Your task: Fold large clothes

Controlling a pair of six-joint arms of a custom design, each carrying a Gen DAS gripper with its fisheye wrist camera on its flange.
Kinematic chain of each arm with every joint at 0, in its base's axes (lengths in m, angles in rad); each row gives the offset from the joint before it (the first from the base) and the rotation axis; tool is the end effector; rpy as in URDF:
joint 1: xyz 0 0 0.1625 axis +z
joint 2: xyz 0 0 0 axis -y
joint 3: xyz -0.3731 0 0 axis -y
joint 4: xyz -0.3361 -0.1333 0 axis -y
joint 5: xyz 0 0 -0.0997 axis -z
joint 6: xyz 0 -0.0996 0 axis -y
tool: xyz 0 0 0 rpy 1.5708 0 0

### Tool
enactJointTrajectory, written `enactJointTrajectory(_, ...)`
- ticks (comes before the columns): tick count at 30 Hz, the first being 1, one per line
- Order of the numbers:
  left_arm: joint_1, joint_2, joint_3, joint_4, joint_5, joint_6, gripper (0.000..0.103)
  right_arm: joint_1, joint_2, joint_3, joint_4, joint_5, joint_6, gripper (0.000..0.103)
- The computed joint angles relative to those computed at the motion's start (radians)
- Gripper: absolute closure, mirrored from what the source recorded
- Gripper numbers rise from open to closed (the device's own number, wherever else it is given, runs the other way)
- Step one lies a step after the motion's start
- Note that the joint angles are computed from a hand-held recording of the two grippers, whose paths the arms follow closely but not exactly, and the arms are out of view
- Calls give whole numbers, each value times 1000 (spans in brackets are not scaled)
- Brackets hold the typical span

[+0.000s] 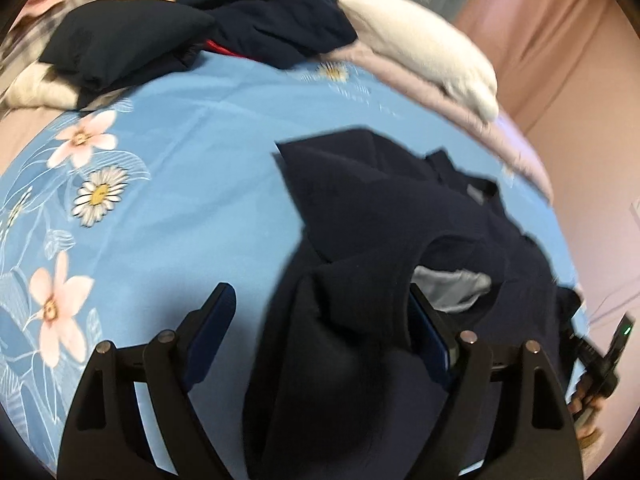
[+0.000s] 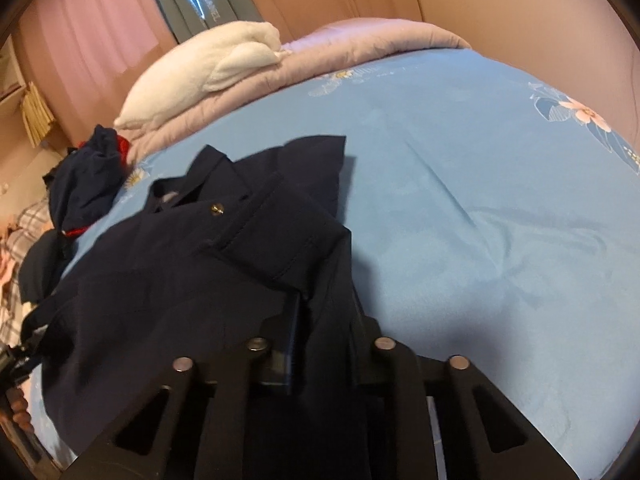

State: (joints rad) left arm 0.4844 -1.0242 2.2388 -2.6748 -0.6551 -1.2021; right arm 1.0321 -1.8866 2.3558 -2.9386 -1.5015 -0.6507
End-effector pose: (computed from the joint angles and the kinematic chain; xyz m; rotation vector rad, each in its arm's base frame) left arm -0.2582 -0.3758 0.0949 -0.0755 2.4668 -1.0502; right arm -0.0457 -0.3498 0.3813 0.1812 -2.4870 1.0442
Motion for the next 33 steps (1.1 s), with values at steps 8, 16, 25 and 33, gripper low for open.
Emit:
enactJointTrajectory(8, -46, -49, 58, -55, 10, -48, 14, -34, -57, 43, -57, 83, 17, 99)
enactJointTrajectory(16, 23, 58, -8, -131, -43, 73, 14, -35, -42, 37, -54, 77, 41, 99)
enactJointTrajectory(25, 116, 168, -92, -231, -103, 212, 35, -43, -51, 35, -37, 80, 39, 99)
enactJointTrajectory(33, 49, 130, -58, -210, -77, 135, 91, -43, -92, 64, -57, 94, 25, 99)
